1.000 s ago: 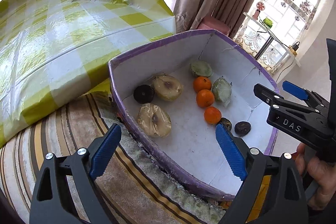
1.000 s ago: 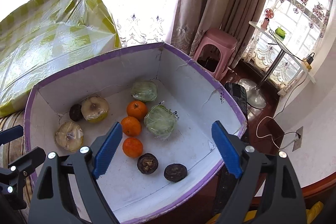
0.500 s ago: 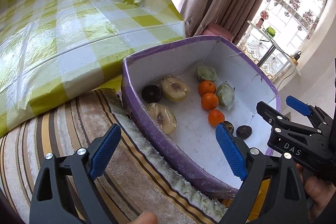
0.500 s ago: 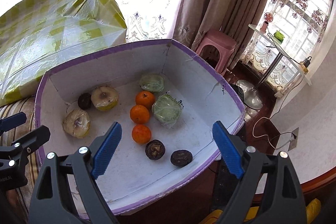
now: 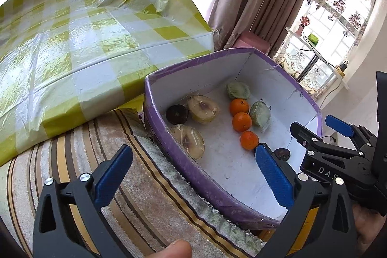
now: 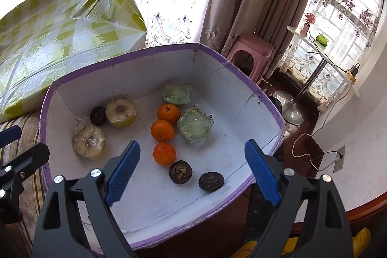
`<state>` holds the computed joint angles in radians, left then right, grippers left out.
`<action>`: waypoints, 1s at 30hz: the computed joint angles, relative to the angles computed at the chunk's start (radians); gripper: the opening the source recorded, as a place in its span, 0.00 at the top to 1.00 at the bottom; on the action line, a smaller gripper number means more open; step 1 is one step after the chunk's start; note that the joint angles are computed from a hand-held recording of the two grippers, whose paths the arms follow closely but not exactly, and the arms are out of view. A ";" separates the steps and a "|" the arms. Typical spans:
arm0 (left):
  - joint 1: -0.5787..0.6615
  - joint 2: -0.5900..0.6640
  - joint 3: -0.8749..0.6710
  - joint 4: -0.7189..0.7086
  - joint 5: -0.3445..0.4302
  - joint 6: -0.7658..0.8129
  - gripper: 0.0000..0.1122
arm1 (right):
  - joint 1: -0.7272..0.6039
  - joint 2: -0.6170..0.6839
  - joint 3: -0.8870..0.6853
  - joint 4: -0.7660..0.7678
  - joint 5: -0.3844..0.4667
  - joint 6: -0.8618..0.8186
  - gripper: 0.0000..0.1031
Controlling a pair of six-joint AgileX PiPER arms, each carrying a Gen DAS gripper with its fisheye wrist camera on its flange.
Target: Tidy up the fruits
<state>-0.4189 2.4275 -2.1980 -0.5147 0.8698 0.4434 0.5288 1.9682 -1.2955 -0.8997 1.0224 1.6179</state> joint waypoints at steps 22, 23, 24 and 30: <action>-0.001 -0.003 0.016 -0.010 -0.012 0.023 0.12 | -0.005 -0.004 0.012 -0.003 -0.024 0.003 0.14; -0.002 -0.006 0.020 -0.010 -0.015 0.023 0.12 | -0.005 -0.005 0.013 -0.003 -0.025 0.003 0.14; -0.002 -0.007 0.021 -0.010 -0.015 0.024 0.12 | -0.005 -0.004 0.011 -0.003 -0.024 0.003 0.14; -0.002 -0.008 0.023 -0.010 -0.013 0.023 0.12 | -0.007 -0.011 0.017 -0.003 -0.029 0.001 0.14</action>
<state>-0.4210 2.4191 -2.1755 -0.5243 0.8564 0.4663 0.5219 1.9573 -1.2785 -0.9026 0.9935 1.6194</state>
